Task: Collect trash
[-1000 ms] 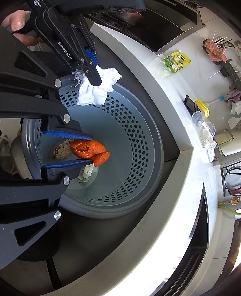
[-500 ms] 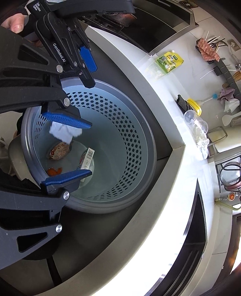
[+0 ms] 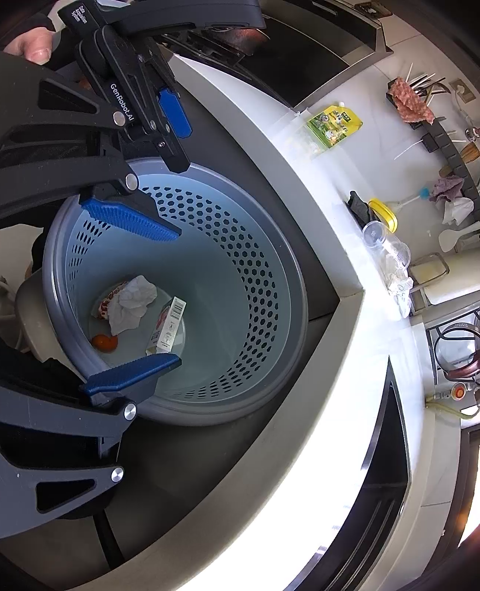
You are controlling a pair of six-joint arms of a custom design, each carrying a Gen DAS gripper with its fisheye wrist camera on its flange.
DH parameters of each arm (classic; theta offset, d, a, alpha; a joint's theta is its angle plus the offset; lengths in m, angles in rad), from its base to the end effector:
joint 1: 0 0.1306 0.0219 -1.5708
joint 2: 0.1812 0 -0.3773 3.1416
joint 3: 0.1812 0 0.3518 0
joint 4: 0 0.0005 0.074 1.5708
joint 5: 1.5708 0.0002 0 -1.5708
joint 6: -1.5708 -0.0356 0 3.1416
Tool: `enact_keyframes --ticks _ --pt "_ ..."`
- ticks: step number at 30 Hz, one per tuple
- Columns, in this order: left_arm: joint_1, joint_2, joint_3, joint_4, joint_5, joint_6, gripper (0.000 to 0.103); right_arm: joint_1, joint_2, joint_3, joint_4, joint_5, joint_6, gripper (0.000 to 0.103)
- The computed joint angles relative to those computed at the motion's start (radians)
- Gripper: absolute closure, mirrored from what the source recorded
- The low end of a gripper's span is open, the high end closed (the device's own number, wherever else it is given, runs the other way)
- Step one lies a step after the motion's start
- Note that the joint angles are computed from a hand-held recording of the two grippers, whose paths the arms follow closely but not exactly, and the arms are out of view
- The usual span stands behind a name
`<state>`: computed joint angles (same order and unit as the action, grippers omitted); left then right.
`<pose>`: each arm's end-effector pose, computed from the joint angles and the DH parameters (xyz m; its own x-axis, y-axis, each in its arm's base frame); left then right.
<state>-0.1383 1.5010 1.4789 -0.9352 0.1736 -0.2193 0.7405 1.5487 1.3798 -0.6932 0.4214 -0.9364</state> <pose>0.4727 -0.0725 0.4085 -0.7395 0.3193 -0.5927 0.4049 0.9143 -0.0126 0.3775 0.3246 0.3630 -0.6697 0.3836 -0.6359 0.2030 0.9182 0.3401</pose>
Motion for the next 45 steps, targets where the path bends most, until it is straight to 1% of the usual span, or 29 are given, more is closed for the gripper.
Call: enact_keyframes --ticks 4,10,16,18,21,24,27,29,34,36,38,40,43,45 --pt "0.01 -0.005 0.005 0.005 -0.004 0.002 0.043 0.001 -0.003 0.008 -0.008 0.0 -0.011 0.032" --pt "0.024 -0.02 -0.001 0.022 -0.002 0.005 0.039 0.02 0.013 0.063 -0.084 0.05 -0.01 0.021" --pt "0.035 -0.028 -0.003 0.021 -0.004 0.008 0.039 0.034 0.043 0.131 -0.169 0.068 -0.011 0.018" --pt "0.041 -0.031 -0.006 0.023 -0.001 0.007 0.039 0.042 0.056 0.155 -0.201 0.088 -0.022 0.017" --pt "0.05 -0.036 -0.009 0.021 0.004 0.005 0.039 0.054 0.085 0.204 -0.274 0.128 -0.055 0.017" --pt "0.058 -0.038 -0.009 0.019 0.01 0.005 0.039 0.062 0.102 0.229 -0.311 0.151 -0.072 0.017" --pt "0.068 -0.042 -0.01 0.02 0.016 0.002 0.039 0.07 0.128 0.268 -0.379 0.189 -0.102 0.017" --pt "0.074 -0.046 -0.013 0.022 0.019 0.0 0.039 0.075 0.139 0.286 -0.41 0.209 -0.114 0.017" --pt "0.087 -0.054 -0.016 0.028 0.022 0.002 0.038 0.082 0.147 0.304 -0.43 0.228 -0.123 0.017" --pt "0.093 -0.056 -0.015 0.034 0.022 0.002 0.036 0.081 0.139 0.294 -0.405 0.226 -0.117 0.017" --pt "0.096 -0.056 -0.005 0.034 0.026 0.0 0.034 0.076 0.118 0.264 -0.34 0.203 -0.086 0.017" --pt "0.097 -0.056 0.007 0.046 0.023 -0.003 0.028 0.068 0.099 0.242 -0.285 0.179 -0.058 0.017" --pt "0.1 -0.04 0.047 0.06 0.027 0.004 0.027 0.056 0.104 0.265 -0.296 0.191 -0.062 0.017" --pt "0.101 -0.022 0.085 0.063 0.035 0.011 0.025 0.046 0.108 0.286 -0.293 0.194 -0.031 0.017"
